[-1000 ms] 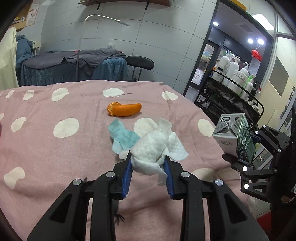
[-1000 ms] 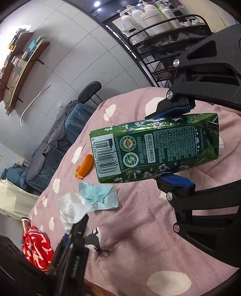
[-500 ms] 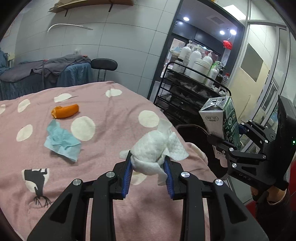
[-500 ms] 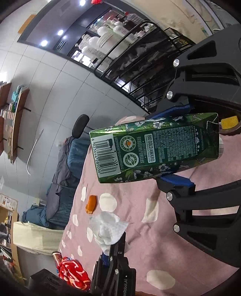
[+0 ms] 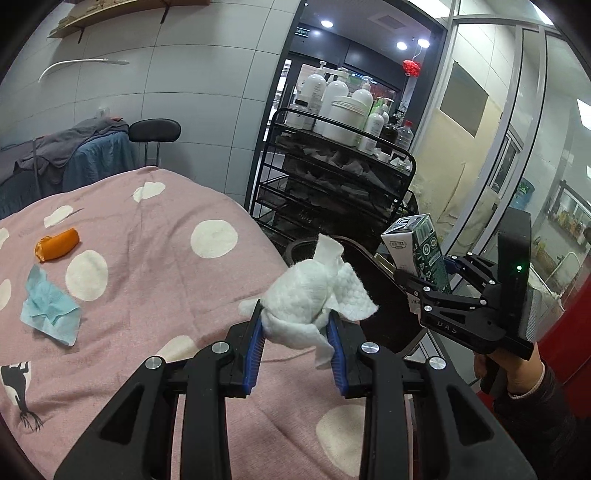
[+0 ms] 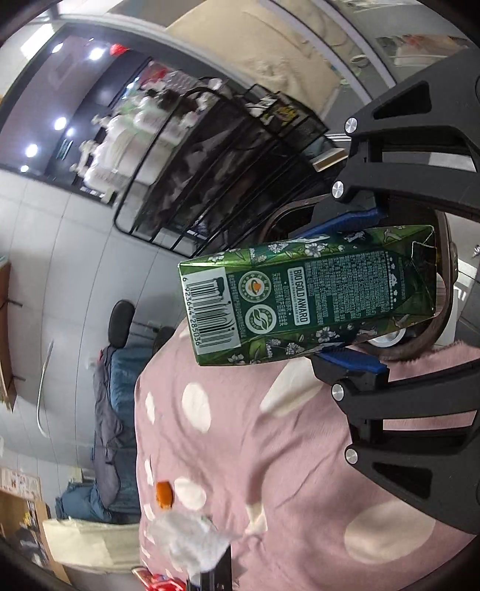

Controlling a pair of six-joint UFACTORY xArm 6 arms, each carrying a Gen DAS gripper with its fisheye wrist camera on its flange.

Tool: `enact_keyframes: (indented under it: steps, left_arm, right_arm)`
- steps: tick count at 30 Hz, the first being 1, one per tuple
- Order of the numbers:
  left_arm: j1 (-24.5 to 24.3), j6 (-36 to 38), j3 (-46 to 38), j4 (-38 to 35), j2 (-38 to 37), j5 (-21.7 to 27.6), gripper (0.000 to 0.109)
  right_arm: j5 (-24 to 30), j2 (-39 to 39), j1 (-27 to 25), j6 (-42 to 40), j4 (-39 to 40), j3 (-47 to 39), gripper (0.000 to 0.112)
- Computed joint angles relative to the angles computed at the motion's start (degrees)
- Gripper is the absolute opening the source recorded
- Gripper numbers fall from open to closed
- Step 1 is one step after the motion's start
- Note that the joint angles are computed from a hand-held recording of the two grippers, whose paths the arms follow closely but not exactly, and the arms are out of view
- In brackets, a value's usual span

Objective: Collect trash
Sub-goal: 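Carry the green carton and white tissue over to the brown bin, then open the right tool over the bin to drop the green carton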

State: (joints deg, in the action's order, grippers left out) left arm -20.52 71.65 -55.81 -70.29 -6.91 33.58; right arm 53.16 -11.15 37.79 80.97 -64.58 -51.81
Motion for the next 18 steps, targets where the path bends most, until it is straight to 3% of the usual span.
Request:
enact_keyframes:
  steps: [6, 18]
  left_arm:
    - [-2.8, 0.4, -1.6, 0.6, 1.0, -0.1, 0.031]
    - [-6.0, -0.4, -3.4, 2.4, 2.5, 0.6, 0.031]
  right_arm:
    - [-3.8, -0.8, -5.8, 2.8, 2.6, 4.2, 0.053]
    - [-12.5, 5.8, -17.7, -0.7, 12.1, 4.9, 0.053]
